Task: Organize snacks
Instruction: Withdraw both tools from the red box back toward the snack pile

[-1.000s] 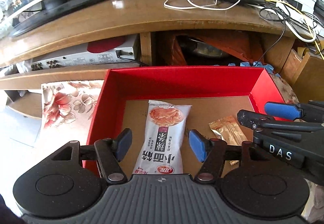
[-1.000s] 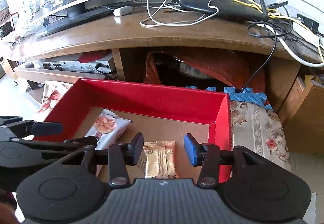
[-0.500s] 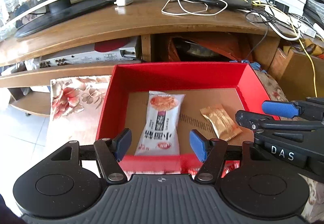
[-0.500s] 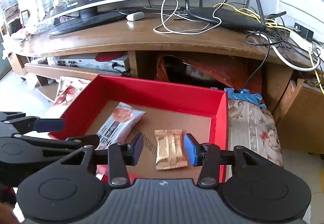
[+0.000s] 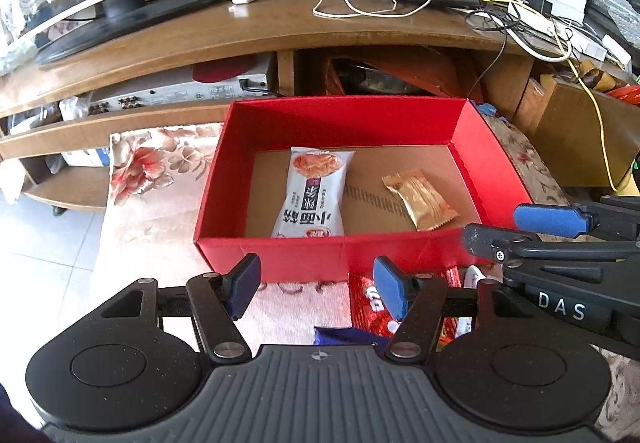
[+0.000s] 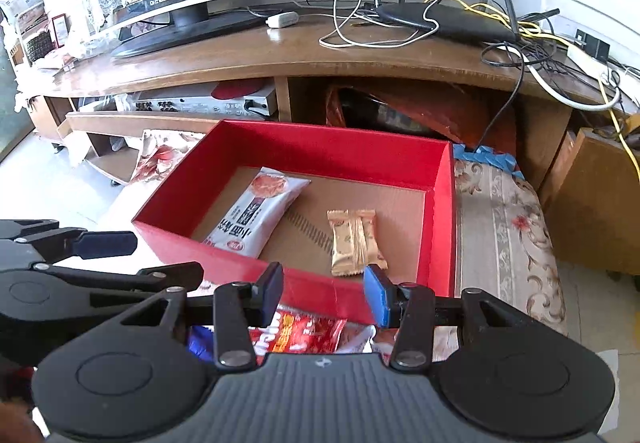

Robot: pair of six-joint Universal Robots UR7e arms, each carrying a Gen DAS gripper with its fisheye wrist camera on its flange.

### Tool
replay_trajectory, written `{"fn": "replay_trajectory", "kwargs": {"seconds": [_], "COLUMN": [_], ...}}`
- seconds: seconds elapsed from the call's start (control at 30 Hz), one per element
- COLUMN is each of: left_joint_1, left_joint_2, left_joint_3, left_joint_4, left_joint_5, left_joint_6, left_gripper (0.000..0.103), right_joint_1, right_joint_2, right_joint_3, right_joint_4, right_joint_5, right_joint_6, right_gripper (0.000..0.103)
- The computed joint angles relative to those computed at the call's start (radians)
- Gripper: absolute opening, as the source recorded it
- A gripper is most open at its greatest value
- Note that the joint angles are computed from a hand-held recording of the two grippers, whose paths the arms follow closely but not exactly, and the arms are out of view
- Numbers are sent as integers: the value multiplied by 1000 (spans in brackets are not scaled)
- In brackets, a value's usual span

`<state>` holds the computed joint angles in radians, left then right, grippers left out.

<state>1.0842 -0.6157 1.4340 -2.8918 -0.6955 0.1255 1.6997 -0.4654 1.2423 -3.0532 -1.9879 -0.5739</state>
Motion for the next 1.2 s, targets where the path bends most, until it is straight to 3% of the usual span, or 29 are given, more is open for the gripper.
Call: {"fn": "replay_trajectory", "kwargs": {"seconds": [0.6, 1.2], "left_joint_1": [-22, -31], "left_joint_2": [-85, -135], "left_joint_3": [165, 280], "left_joint_4": [-29, 18], "left_joint_5": [-2, 71], "left_joint_6": [-56, -108], "left_gripper": [66, 62], "right_joint_1": [14, 45], "right_joint_2": [-76, -61], "right_joint_3": [197, 295], "right_joint_4": [-121, -239], "right_joint_5": [-11, -87], "right_joint_6": [-11, -140], "right_gripper": [44, 44]}}
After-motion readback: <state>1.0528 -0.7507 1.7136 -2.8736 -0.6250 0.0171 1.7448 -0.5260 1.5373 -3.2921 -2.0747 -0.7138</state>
